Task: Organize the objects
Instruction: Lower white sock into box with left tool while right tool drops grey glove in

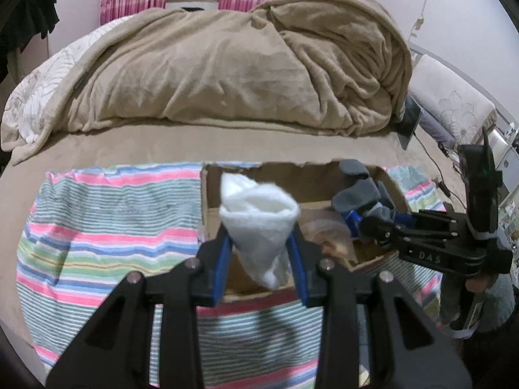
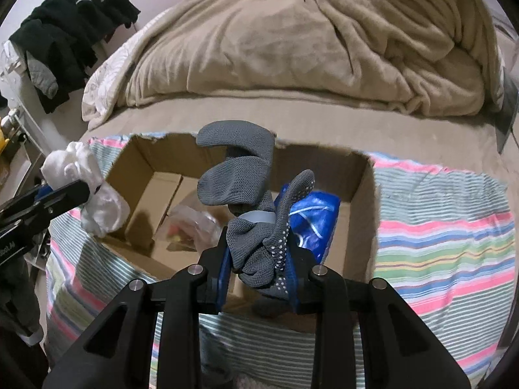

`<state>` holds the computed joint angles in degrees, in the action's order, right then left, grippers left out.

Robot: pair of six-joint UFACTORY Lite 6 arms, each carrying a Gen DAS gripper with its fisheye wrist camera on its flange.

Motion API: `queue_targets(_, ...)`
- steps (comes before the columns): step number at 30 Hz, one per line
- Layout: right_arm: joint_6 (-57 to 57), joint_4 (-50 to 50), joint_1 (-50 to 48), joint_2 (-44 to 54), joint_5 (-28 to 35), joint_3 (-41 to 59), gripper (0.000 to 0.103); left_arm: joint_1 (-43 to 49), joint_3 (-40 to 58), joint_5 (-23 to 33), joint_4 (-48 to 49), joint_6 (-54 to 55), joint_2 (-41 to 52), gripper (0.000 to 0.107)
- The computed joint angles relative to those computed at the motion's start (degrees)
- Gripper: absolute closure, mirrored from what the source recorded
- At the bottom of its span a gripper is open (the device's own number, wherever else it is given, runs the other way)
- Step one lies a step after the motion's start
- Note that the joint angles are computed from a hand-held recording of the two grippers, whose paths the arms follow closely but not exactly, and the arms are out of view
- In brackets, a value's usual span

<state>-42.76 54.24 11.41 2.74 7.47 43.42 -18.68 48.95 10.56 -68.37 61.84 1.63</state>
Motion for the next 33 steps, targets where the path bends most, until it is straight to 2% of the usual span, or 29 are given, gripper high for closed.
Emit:
queue_targets(8, -8.94, 10.62, 1.94, 5.91, 1.53, 3.18, 0.072, -0.98, 4.68, -1.20, -3.59, 4.13, 8.59, 0.071)
queue_targets(15, -5.27, 8.05, 4.25, 6.52, 0.82, 4.29, 0.070, -0.51, 6.23, -0.88, -4.02, 4.41, 10.29, 0.068)
queue_targets(20, 0.42, 3.03, 4.52, 4.66, 0.24, 3.47, 0.051, -0.86, 5.31, -1.19, -1.65, 2.17, 8.41, 0.065)
queue_targets(22, 2.18, 1.53, 4.40, 3.07, -0.05, 2.59, 0.048, -0.87, 4.91, -0.95, -1.01, 1.51, 7.61, 0.064)
queue_targets(25, 2.69, 1.51, 3.82, 0.26, 0.13, 0.79, 0.045, -1.54, 4.41, -1.33, 3.13, -2.75, 6.02, 0.061)
queue_targets(28, 3.26, 1.36, 3.24, -3.31, 0.52, -1.92, 0.045, -2.01, 3.85, -1.51, 8.02, -8.03, 4.23, 0.048)
queue_targets(33, 9.54, -4.77, 2.47, -9.50, 1.57, -6.37, 0.044, -2.78, 1.08, -1.62, 18.01, -19.27, -0.77, 0.048)
